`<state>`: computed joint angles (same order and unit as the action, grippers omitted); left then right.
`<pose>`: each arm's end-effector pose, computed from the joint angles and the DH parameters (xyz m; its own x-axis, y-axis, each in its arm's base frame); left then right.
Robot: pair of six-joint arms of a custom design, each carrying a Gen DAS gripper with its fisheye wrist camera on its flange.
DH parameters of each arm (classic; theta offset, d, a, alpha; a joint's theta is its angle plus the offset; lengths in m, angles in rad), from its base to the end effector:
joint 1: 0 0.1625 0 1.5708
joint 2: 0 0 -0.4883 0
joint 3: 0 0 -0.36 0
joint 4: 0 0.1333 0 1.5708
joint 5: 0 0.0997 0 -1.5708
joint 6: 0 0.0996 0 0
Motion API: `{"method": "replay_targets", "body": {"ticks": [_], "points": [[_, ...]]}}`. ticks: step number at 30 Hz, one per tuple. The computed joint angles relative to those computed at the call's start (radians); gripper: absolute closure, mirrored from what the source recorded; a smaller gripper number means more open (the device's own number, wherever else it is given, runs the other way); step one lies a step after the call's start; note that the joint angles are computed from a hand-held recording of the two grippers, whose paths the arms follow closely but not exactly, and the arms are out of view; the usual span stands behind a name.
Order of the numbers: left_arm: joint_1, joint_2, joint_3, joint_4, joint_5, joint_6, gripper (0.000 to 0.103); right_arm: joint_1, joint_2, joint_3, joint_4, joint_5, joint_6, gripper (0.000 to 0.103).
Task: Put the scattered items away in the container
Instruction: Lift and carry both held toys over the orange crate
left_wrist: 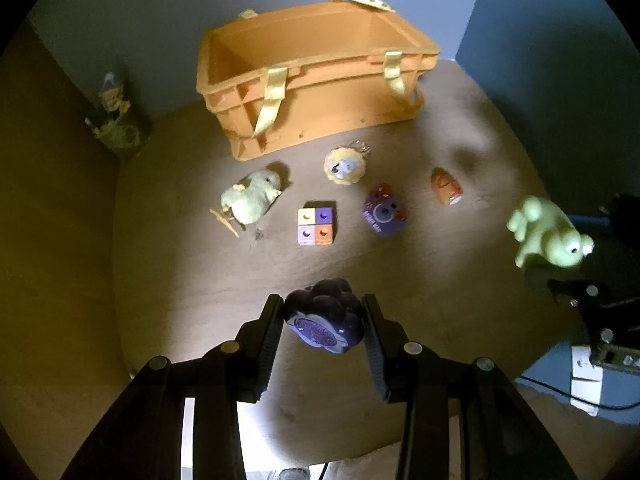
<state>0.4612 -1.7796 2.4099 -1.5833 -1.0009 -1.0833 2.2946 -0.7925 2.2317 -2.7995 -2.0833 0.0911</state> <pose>-0.1158 -0.2664 0.3019 -0.6894 0.0978 -0.7178 0.2582 0.9590 -0.1172 0.3742 -0.2958 0.0476 -0.6417 -0.5845 0.4966 -0.5917 0.7892 0.1645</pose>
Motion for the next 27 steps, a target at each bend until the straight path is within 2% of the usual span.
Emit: {"method": "replay_targets", "body": {"ticks": [4, 8, 13, 18, 27], "points": [[-0.027, -0.01, -0.052, 0.083, 0.03, -0.003, 0.067, 0.011, -0.021, -0.03, 0.046, -0.001, -0.006, 0.05], [-0.024, -0.016, -0.091, 0.116, 0.067, 0.018, 0.067, 0.02, -0.041, -0.065, 0.085, -0.004, -0.021, 0.05], [0.019, 0.006, -0.126, 0.107, 0.086, 0.098, 0.067, 0.018, -0.051, -0.118, 0.162, -0.012, -0.025, 0.05], [0.034, 0.03, -0.16, 0.115, 0.135, 0.127, 0.067, 0.01, -0.057, -0.17, 0.212, -0.005, -0.036, 0.05], [0.12, 0.106, -0.263, 0.114, 0.242, 0.17, 0.067, 0.018, -0.027, -0.282, 0.236, -0.07, -0.087, 0.05]]}}
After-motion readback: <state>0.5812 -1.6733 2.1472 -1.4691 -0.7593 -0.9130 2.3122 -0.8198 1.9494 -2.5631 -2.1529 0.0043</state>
